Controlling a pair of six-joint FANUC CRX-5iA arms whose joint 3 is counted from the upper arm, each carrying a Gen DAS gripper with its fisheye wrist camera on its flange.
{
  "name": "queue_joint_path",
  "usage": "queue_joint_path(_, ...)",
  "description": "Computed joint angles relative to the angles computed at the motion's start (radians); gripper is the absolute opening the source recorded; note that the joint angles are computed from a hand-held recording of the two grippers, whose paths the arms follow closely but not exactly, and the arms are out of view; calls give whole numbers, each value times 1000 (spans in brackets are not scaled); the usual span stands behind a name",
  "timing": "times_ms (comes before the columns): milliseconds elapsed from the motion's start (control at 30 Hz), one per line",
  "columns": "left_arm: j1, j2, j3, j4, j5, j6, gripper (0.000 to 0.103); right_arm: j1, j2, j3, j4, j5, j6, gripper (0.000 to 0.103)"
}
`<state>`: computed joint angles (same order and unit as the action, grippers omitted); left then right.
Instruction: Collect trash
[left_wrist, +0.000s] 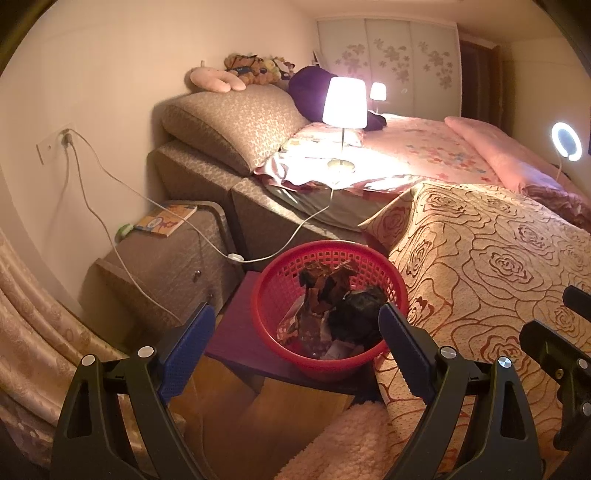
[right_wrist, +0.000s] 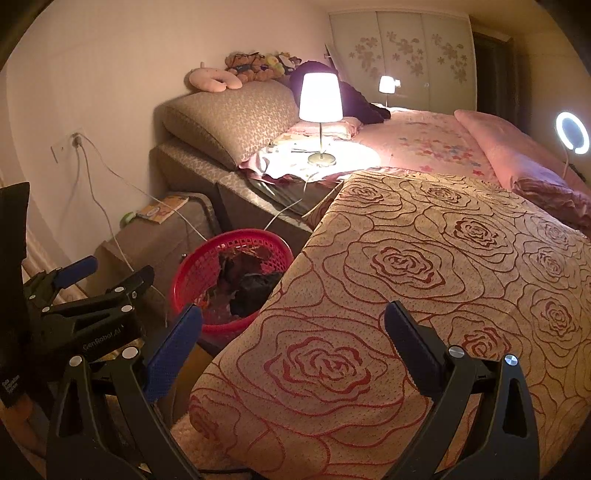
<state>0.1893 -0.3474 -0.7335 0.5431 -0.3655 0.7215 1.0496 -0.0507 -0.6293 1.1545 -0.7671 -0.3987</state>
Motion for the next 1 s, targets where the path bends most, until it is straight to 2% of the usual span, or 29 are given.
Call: queue_joint_path(1000,8,16,8,-15,-17,14,87,-9,4,-4,-10,18,3,96)
